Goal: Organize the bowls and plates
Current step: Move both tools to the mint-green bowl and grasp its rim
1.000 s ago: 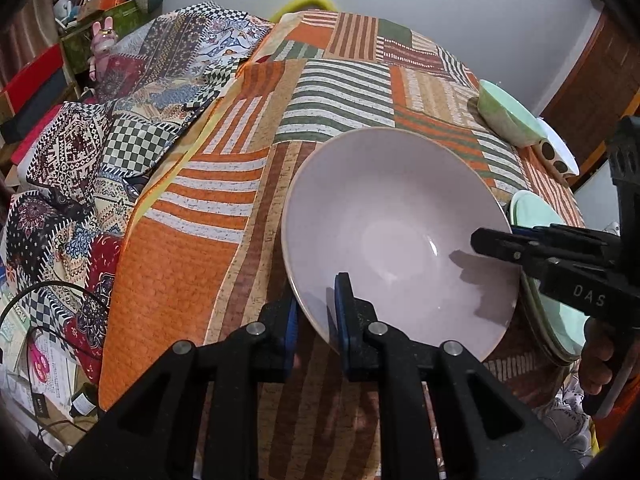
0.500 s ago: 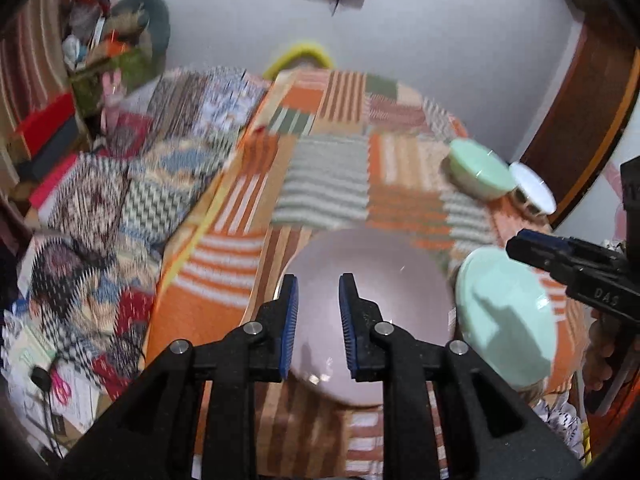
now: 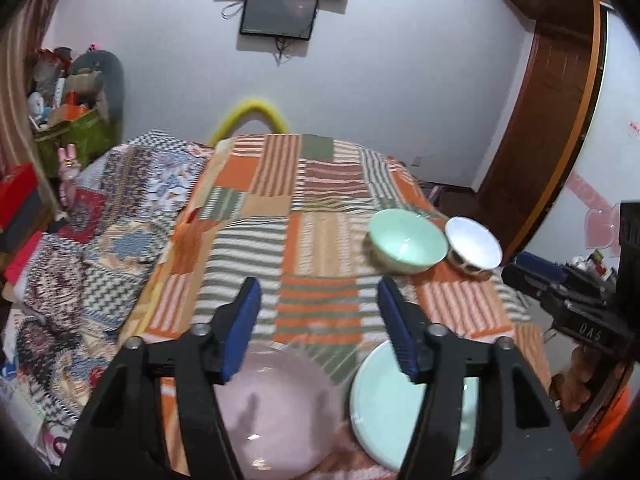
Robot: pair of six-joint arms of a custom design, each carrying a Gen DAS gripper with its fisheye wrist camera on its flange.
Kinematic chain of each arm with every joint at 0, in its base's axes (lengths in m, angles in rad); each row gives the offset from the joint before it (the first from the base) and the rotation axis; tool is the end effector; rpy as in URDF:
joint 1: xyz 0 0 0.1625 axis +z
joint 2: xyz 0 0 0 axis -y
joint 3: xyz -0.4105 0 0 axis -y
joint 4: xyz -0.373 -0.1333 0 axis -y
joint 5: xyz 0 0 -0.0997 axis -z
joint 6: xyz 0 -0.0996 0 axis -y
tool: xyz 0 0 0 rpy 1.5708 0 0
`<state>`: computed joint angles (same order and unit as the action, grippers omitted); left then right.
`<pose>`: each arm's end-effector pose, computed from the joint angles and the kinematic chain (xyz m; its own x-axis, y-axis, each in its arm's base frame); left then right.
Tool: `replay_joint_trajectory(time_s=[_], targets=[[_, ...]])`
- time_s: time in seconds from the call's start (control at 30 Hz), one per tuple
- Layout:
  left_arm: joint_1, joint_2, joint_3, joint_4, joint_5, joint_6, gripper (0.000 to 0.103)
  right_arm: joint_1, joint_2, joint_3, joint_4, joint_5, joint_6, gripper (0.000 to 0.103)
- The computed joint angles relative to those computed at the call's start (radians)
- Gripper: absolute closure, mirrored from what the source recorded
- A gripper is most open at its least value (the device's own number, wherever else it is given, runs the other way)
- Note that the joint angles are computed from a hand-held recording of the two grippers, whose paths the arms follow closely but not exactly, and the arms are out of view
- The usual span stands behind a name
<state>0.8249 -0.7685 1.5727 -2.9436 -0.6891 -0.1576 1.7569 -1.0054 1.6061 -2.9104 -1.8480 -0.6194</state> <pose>-0.3017 -0.6362 0.1795 -0.8295 0.0276 -0.5578 0.4472 0.6311 -0.6339 0.2274 -0.6347 0.2946 -0.7180 -0.4192 0.5557 -0.6799 0.5933 -0.4309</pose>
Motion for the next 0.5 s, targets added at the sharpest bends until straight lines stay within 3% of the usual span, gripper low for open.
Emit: replay_joint_trajectory(time_s=[0.1, 0.5], targets=[[0.016, 0.061, -0.107, 0.044, -0.024, 0.009, 0.038, -0.017, 0.006, -0.03, -0.005, 0.002, 0.01, 0.052], [0.087, 0.368, -0.585, 0.229, -0.004, 0.168, 0.038, -0.094, 0.122, -0.235, 0.082, -0.049, 0.08, 0.052]])
